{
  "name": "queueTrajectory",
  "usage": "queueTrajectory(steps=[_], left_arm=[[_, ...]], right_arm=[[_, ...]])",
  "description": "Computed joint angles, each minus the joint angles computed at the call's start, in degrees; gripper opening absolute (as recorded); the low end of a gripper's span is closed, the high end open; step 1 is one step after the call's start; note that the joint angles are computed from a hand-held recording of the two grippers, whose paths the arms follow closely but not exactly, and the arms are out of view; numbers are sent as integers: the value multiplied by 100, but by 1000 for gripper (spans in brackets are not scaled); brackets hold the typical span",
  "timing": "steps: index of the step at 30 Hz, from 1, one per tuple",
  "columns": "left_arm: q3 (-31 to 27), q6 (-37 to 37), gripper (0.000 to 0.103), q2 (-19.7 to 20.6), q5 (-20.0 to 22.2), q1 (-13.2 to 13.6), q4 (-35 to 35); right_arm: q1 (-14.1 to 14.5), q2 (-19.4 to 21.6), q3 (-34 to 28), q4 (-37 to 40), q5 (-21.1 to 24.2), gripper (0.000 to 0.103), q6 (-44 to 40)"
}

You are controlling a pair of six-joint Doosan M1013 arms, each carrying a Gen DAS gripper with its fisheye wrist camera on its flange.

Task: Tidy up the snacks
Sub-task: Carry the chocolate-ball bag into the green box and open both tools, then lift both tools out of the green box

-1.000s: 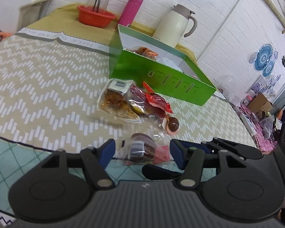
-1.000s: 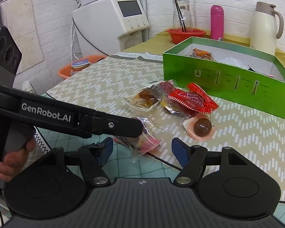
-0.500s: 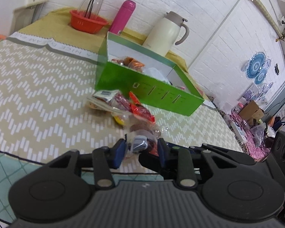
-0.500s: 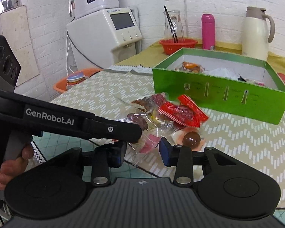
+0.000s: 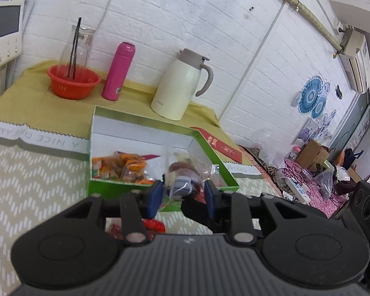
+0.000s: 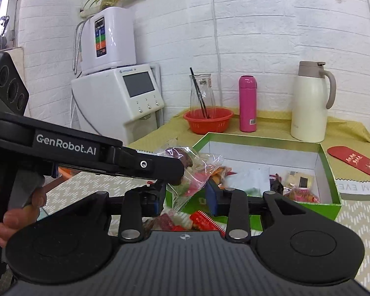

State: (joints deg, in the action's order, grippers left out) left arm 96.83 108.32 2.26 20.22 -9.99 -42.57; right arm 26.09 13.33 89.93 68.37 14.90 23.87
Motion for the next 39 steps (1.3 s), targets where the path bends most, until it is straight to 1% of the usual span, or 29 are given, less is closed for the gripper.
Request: queueTrajectory(steps=[2, 6, 10, 12, 17, 18, 19, 20, 21, 22, 23, 24, 25, 27, 28, 31, 33, 35, 37, 39], left_arm=[[-257, 65, 28, 214, 159, 69, -44], [-723, 2, 28, 618, 426, 175, -29], [-1040, -150, 28, 969, 709, 264, -54], [-1156, -183, 29, 1099, 808, 299, -64], [-1408, -350, 30, 1354, 929, 351, 145], [-1434, -403, 32, 1378, 925, 352, 211], [-1464, -438, 37, 1402, 912, 355, 248], [-1443, -640, 47, 1391, 778, 339, 439], [-1386, -797, 66, 1359, 590, 321, 564], [-1311, -944, 86, 1313, 369, 299, 691], [-1245, -1187, 90, 1267, 160, 262, 967], [-1186, -1519, 90, 1220, -43, 217, 1404], [-1202, -1895, 90, 1207, -41, 188, 1878], [-1247, -2454, 90, 1198, 88, 162, 2446], [-1243, -2592, 90, 1184, 97, 151, 2608], [-1166, -3272, 90, 1093, 59, 76, 3441], [-1107, -3651, 90, 1024, 41, 36, 3839], [-1052, -3875, 90, 947, 57, 5, 4082], [-988, -4193, 90, 854, 82, -35, 4413], [-911, -4370, 90, 749, 76, -64, 4577]], right_arm=[[-34, 150, -208, -361, -39, 61, 481], [-124, 454, -625, -1109, 73, 60, 1516], [-170, 711, -957, -2324, 230, 58, 2778], [-194, 823, -1076, -2599, 315, 57, 3009], [-251, 1067, -1365, -2919, 535, 57, 3277], [-252, 1106, -1414, -2996, 565, 58, 3300], [-252, 1144, -1462, -3028, 592, 59, 3218], [-248, 1152, -1456, -2939, 557, 66, 3009], [-247, 1142, -1422, -2768, 505, 86, 2721], [-237, 1123, -1372, -2677, 399, 100, 2523], [-224, 1100, -1304, -2575, 219, 103, 2360], [-203, 1068, -1220, -2481, 9, 103, 2239], [-190, 1048, -1169, -2481, -128, 103, 2217], [-190, 1030, -1145, -2640, -146, 103, 2396], [-192, 1025, -1140, -2741, -147, 103, 2574], [-177, 975, -1093, -3159, -167, 103, 3166], [-178, 915, -1028, -3077, -200, 103, 3188], [-174, 842, -961, -3058, -236, 103, 3316], [-152, 758, -902, -3353, -269, 103, 3731], [-139, 655, -815, -3466, -313, 103, 3957]])
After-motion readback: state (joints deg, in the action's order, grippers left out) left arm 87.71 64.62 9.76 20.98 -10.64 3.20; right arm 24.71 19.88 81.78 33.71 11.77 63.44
